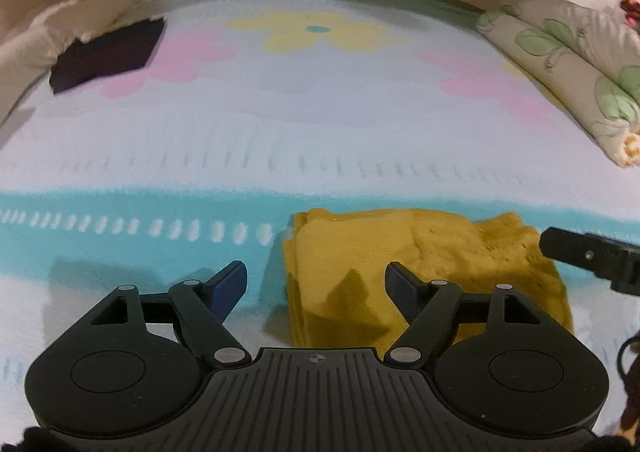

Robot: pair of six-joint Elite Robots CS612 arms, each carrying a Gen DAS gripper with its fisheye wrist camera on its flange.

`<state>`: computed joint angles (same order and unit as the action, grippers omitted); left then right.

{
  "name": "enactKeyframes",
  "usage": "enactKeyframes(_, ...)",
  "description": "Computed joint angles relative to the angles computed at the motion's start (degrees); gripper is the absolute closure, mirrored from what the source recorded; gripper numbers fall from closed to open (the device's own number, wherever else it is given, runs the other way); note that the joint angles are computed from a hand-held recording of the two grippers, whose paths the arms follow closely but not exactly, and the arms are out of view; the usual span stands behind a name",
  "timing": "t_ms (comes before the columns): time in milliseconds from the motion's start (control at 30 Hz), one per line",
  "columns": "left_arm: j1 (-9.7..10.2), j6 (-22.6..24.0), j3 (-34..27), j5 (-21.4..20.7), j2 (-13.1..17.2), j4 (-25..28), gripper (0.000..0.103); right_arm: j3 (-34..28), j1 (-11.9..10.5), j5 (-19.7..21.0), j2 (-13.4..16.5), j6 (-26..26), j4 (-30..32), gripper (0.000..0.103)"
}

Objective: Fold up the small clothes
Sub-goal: 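Smooth the folded sweater flat with both open grippers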

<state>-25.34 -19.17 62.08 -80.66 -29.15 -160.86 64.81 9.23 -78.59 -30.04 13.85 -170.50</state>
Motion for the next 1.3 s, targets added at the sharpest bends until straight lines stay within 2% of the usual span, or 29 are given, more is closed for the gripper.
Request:
enactKeyframes(167, -0.79, 3.2, 3.25, 1.29, -1.93, -1.81, 0.028, 2.09, 0.04, 1.19, -1.69, -3.3, -0.11, 0.0)
enactKeyframes(300, -1.21, 3.98, 5.6, 1.36, -3.05, -2.36, 0.028, 4.78, 0.42, 0.04, -3.38, -7.63, 0.24, 0.0)
enactKeyframes(500, -1.52, 2.88, 7.99, 0.31, -3.86, -0.26, 0.028, 8.03, 0.93, -0.8, -5.12, -7.29, 3.14, 0.0)
enactKeyframes(600, -1.5, 2.18, 9.43, -0.46, -4.34, -0.05, 0.025, 9.13, 1.36, -2.35, -5.84, -7.3, 7.11, 0.0)
enactKeyframes(733, -1.32, 0.4, 11.31, -1.29, -5.06, -0.42, 0.022, 10.34, 1.39, -2.14, -6.5, -6.97, 11.86, 0.0)
enactKeyframes(833, -1.24, -0.83, 12.6, -1.97, -5.61, -0.89, 0.022, 11.92, 1.64, -3.37, -7.23, -7.74, 11.69, 0.0)
enactKeyframes(933, -1.34, -1.47, 13.93, -1.93, -6.11, -2.24, 0.022, 13.5, 1.47, -2.93, -8.05, -6.67, 11.31, 0.0)
enactKeyframes(1033, -1.71, -1.2, 15.34, -0.91, -6.8, -3.94, 0.023, 14.81, 1.07, -1.92, -8.7, -5.09, 10.13, 0.0)
enactKeyframes(1100, -2.24, -0.43, 16.76, 0.65, -7.24, -7.37, 0.023, 16.14, 0.85, -1.6, -9.27, -3.85, 7.28, 0.0)
enactKeyframes(1300, -4.11, 3.3, 18.93, 6.69, -8.09, -15.63, 0.023, 20.47, 0.92, -3.24, -10.29, -1.12, -8.82, 0.0)
